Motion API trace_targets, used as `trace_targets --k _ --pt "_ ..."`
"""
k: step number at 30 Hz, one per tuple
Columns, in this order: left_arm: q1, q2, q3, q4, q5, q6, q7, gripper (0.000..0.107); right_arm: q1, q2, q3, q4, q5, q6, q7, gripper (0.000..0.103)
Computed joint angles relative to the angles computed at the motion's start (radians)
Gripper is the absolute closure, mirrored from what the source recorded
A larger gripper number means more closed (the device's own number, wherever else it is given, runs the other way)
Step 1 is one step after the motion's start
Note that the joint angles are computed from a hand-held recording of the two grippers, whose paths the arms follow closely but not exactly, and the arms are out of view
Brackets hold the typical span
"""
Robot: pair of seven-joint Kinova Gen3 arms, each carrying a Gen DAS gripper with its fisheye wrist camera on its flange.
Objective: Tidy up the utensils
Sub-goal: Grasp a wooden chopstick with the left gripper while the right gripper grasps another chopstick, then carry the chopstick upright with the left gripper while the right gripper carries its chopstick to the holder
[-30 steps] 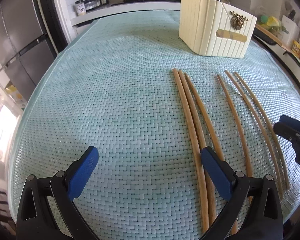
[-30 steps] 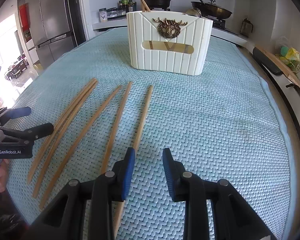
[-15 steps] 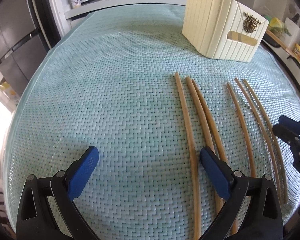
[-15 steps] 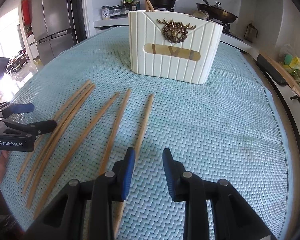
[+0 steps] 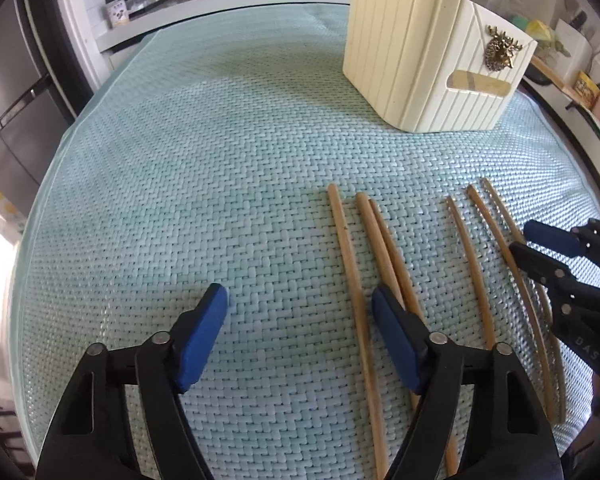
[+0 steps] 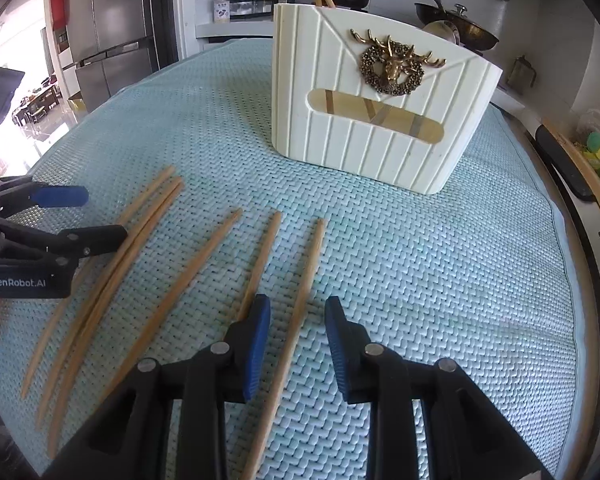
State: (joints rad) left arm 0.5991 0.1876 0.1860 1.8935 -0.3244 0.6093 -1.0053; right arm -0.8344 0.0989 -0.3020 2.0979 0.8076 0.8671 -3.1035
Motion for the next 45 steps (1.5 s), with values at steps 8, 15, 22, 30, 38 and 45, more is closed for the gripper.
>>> trace_targets --k 8,15,22,30,38,45 --pt "-0.04 0.05 0.031 -0.108 0.116 0.089 -0.163 0.097 0.096 0.024 0.056 -0.074 -0.118 -0.068 0.211 0.096" --pt "-0.079 0.042 0.016 -0.098 0.202 0.04 -0.242 0.104 0.151 -0.02 0.09 -0.045 -0.143 -0.164 0.225 0.097" --pt "-0.113 -0.13 0.029 0.005 0.279 -0.057 -0.273 0.104 0.217 -0.218 0.017 0.037 -0.111 -0.205 0.14 0.097" --pt "-0.158 -0.344 0.046 0.052 0.413 -0.087 -0.387 0.104 0.3 -0.434 -0.158 0.038 -0.083 -0.126 0.073 0.097" --pt "-0.172 -0.405 0.041 0.06 0.485 -0.14 -0.46 0.104 0.456 -0.521 -0.377 -0.001 -0.04 -0.052 0.027 0.097" --pt "-0.178 -0.414 0.063 0.028 0.486 -0.149 -0.444 0.104 0.572 -0.559 -0.448 -0.045 -0.048 -0.053 0.086 0.097"
